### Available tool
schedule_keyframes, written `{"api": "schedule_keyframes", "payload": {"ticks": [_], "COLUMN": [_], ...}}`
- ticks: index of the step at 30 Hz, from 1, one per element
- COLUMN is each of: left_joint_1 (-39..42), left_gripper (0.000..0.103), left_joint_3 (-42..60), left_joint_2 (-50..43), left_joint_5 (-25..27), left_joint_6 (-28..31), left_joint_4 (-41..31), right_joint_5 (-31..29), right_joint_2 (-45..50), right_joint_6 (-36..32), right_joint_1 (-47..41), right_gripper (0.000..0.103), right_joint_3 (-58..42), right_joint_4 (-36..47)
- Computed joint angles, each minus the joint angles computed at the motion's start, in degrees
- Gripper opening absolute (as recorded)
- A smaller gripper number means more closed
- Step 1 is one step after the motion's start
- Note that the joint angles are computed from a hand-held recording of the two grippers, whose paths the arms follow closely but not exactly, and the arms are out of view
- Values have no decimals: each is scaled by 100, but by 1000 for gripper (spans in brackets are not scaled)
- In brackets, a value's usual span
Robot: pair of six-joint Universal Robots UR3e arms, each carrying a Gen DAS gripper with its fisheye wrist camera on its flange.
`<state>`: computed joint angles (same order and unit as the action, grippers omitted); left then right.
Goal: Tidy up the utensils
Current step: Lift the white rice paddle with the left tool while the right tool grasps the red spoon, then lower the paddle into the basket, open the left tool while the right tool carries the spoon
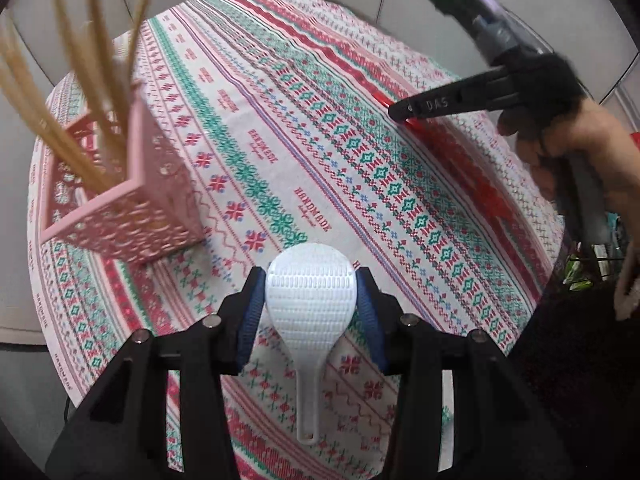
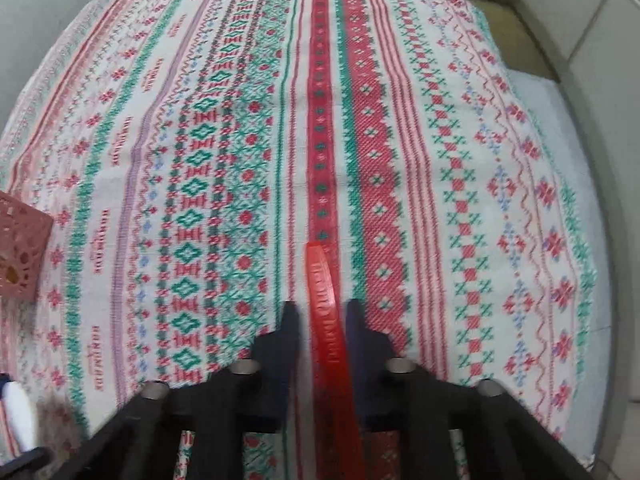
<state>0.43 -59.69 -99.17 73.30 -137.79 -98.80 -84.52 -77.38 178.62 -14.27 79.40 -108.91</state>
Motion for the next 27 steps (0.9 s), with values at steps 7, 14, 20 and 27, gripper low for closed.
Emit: {"api": "schedule_keyframes", "payload": {"ticks": [7, 14, 20, 27], "left_joint_1": [375, 901, 1228, 1464], "left_gripper": [47, 47, 47, 47], "left_joint_3": [326, 539, 819, 1092], "left_joint_2": [170, 353, 401, 319], "left_joint_5": [-424, -838, -1150, -1590], "left_joint_6": [248, 475, 533, 250], "left_joint_4": [-399, -664, -868, -796], "right_joint_5": [52, 229, 372, 624], "right_joint_2": [-323, -978, -1484, -2055], "right_joint_6": [-16, 75, 45, 149], "right_joint_1": [-124, -27, 134, 258], "right_gripper": [12, 12, 12, 12], "right_joint_3": [228, 262, 173, 245], "right_joint_4": [-69, -139, -94, -276]}}
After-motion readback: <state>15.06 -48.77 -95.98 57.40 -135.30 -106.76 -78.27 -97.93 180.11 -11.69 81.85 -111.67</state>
